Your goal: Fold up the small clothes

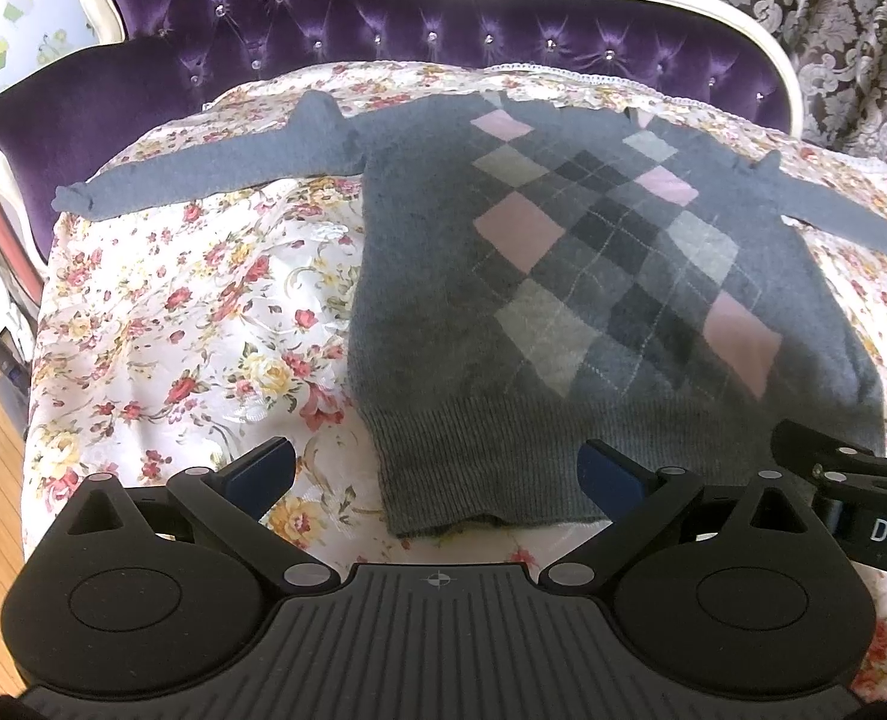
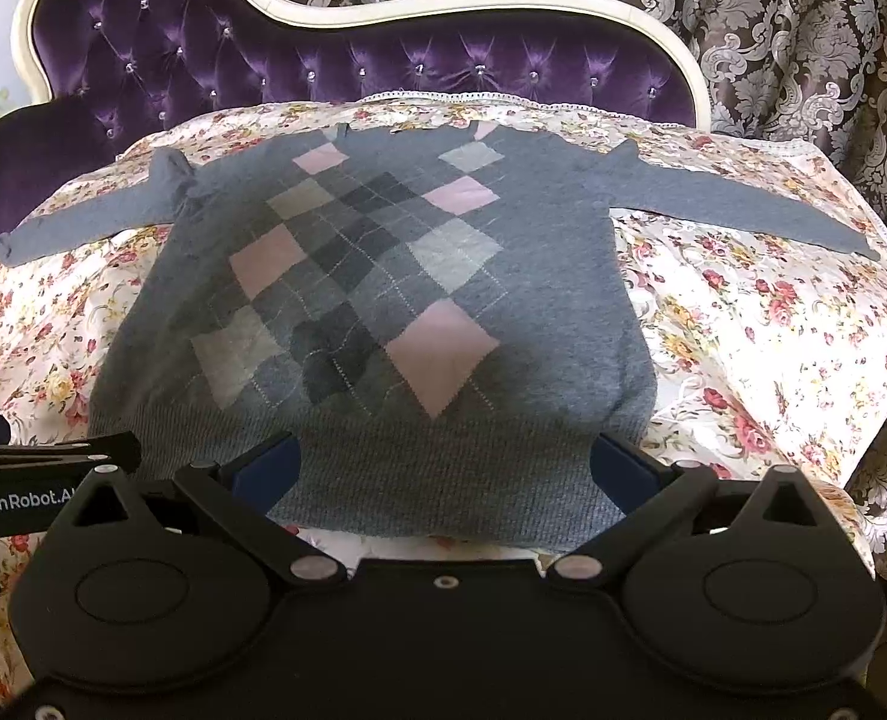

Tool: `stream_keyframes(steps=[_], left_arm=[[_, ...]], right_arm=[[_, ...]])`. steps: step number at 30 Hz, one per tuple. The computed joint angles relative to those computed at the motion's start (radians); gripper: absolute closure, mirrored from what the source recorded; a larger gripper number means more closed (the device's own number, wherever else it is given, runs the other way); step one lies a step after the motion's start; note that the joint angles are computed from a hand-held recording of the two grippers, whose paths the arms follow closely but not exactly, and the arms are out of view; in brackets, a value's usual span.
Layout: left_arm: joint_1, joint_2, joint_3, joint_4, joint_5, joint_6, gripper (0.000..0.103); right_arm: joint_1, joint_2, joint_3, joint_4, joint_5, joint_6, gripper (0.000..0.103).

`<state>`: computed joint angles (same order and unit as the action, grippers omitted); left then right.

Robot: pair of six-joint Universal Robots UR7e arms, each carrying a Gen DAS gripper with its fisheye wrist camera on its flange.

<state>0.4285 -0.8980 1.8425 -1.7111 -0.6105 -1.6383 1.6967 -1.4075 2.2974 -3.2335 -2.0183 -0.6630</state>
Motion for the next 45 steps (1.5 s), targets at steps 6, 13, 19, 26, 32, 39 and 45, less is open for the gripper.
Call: stream_keyframes(steps=[6,13,19,26,32,39,45], left_arm=[[-0.008,-0.014,0.021,-0.044,0.033,0.032,0.002],[-0.009,-0.03,-0.019,-0.036,0.21,0.143,0.002],[0.021,-0.015,-0.06,-0.232,0.35,0.394,0.002],[0.082,0.047,-0.136,-0.521,0.373,0.689,0.002],[0.14,0.109,-0.223,-0.553,0.386,0.768,0.002],[0.232,0.193,-0.318,-0.569,0.355,0.814,0.002],[0.303,0.264,-0.356,-0.693,0.294,0.922,0.002]], right_arm=[[-0.001,0.001,0.006,-0.039,0.018,-0.008,0.001],[-0.002,0.011,-0.039,-0.127,0.112,-0.082,0.001],[-0.025,0.005,-0.149,-0.047,0.221,-0.057,0.001],[-0.077,0.045,-0.312,0.018,0.305,0.024,0.001],[-0.132,0.114,-0.473,0.098,0.27,0.085,0.011],[-0.215,0.218,-0.66,0.196,0.185,0.146,0.032],[-0.285,0.322,-0.805,0.19,0.151,0.141,0.034]])
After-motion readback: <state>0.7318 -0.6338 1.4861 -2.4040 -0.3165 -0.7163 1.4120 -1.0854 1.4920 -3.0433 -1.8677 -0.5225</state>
